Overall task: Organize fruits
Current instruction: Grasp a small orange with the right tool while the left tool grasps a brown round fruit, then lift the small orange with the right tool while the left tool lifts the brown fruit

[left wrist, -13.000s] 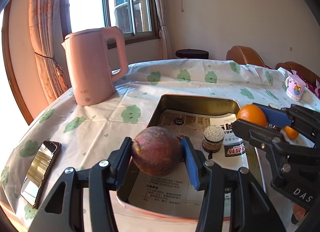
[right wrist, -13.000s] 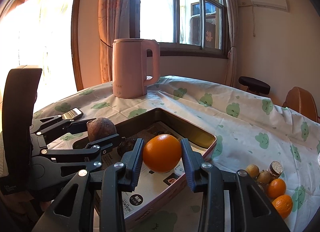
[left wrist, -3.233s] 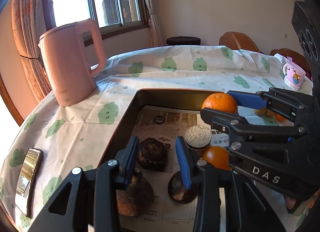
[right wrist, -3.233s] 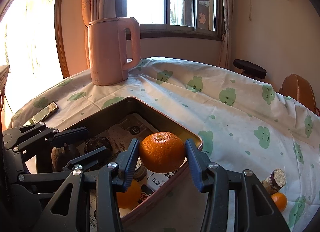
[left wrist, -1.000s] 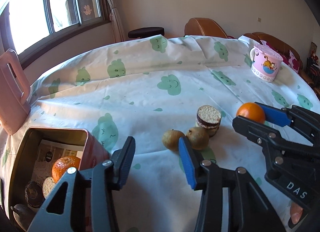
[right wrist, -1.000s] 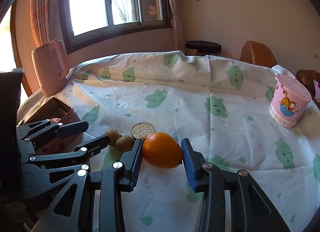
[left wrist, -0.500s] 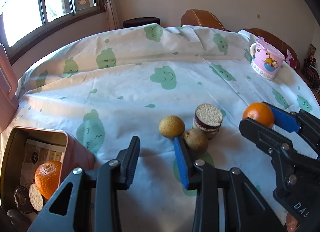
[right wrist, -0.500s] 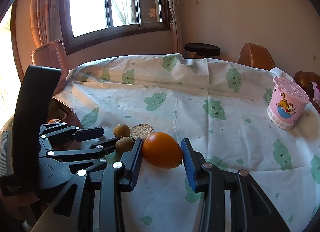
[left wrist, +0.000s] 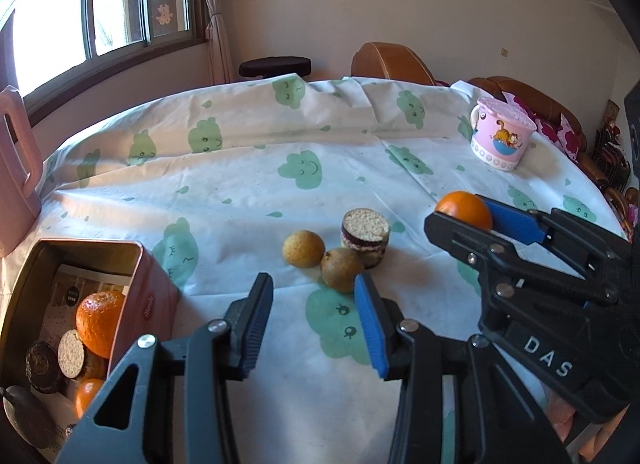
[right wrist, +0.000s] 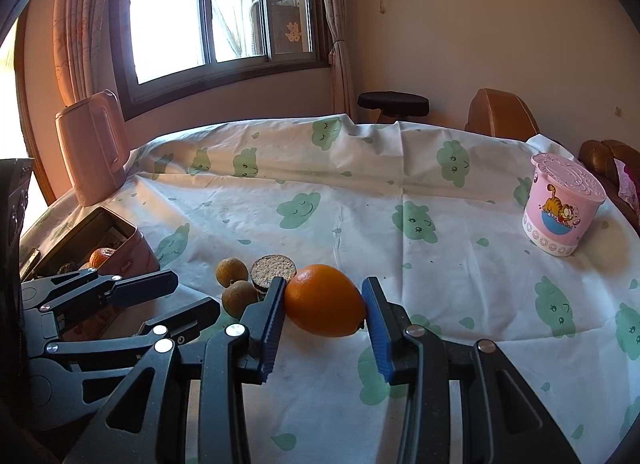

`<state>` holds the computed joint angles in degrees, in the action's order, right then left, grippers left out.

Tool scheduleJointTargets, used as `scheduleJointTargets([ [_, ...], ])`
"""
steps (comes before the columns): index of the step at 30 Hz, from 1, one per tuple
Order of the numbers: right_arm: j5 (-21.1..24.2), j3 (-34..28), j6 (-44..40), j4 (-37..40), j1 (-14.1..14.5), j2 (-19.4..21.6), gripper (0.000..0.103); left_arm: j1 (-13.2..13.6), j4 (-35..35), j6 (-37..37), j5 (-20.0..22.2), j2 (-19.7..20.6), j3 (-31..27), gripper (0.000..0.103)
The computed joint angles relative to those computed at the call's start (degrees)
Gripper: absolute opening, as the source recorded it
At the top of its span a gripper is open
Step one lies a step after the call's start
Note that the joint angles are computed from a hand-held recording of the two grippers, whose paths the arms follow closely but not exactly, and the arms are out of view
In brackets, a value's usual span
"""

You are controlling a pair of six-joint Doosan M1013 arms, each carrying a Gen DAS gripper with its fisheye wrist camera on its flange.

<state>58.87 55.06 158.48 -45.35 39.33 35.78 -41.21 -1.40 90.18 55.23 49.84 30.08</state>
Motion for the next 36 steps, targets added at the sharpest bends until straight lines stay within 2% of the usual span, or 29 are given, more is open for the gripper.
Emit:
scheduleJointTargets([
  [6,0.0,0.9,2.8,-1.4,0.1,-0.5,0.041,-0.2,-1.1,1.3,6.3,3.9,-7.0,0.045],
  [11,0.3,1.0,3.2,-1.8,0.2,-0.5,0.041,0.0,-2.6,0.4,11.0,7.4,-13.9,0.039],
  [13,0.2,1.0,3.3,-2.1,0.2,-0.6,0.041,0.4,-4.4,0.4,13.0,8.6,-16.2,0.028],
  [17,-0.4,1.5,4.1,-2.5,0.2,-0.9,0.041,0.5,-5.4,1.1,9.9,6.7,-12.3,0.028],
  [21,-0.7,1.9,4.8,-3.3,0.3,-1.1,0.041,0.1,-4.1,2.1,5.0,3.8,-6.9,0.028],
  [36,-3.2,4.0,8.2,-8.3,1.1,-2.1,0.041,0.2,-3.1,0.3,-2.3,0.4,-0.2,0.028],
])
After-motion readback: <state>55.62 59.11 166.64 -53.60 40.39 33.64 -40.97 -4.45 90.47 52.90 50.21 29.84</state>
